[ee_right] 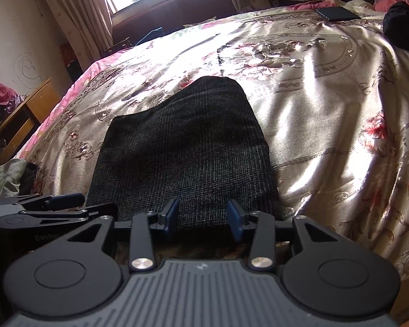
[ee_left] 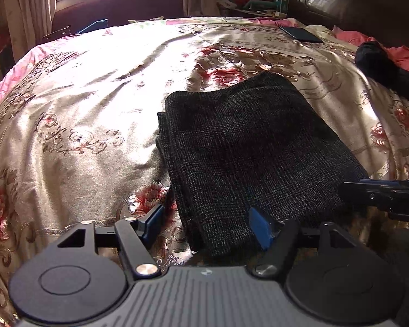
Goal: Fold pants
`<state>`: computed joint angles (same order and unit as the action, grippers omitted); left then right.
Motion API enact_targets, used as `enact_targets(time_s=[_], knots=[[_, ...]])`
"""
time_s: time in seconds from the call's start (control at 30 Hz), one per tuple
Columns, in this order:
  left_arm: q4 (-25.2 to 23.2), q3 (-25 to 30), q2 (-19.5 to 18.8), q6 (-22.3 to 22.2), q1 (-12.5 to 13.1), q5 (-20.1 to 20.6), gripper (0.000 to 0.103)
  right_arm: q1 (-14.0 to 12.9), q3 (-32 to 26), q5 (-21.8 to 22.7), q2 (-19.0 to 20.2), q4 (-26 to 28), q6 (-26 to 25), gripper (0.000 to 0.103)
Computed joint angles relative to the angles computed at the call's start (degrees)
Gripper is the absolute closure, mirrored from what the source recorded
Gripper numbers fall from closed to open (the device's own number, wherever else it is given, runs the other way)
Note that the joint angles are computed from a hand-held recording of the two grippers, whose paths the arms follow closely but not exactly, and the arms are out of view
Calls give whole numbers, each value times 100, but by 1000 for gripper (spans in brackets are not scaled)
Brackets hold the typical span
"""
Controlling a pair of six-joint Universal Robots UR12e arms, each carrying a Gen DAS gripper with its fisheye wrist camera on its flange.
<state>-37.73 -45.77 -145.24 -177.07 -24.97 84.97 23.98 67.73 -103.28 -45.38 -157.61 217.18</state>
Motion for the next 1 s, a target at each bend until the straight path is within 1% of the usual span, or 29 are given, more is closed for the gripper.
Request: enact_targets(time_s=[0.33, 0.5, 0.57, 0.6, 0.7, 0.8, 0.87, 0.9, 1.0], knots=[[158, -261, 157, 14, -7, -51, 22, 22, 57, 56, -62, 122, 105, 62], [53, -251, 145, 31, -8, -52, 22, 7, 83, 50, -78, 183, 315, 61], [130, -277, 156, 6, 3, -94, 22, 2, 155, 58, -105, 35, 394, 61], [190, -292, 163, -11, 11, -125, 22, 0, 199, 73, -123, -90, 369, 61], [296, -281, 169, -87, 30, -126, 22, 5, 250, 14, -154, -206, 270, 61], [394, -250, 168, -197, 59, -186, 22, -5, 305, -121, -174, -396, 188, 61], [429, -206, 152, -269, 72, -196, 22, -22, 304, -237, -176, -458, 129, 59], [453, -179, 137, -299, 75, -183, 22, -41, 303, -268, -173, -495, 112, 56], [376, -3, 34, -356, 97, -235, 22, -127, 269, -243, -150, -501, 121, 54]])
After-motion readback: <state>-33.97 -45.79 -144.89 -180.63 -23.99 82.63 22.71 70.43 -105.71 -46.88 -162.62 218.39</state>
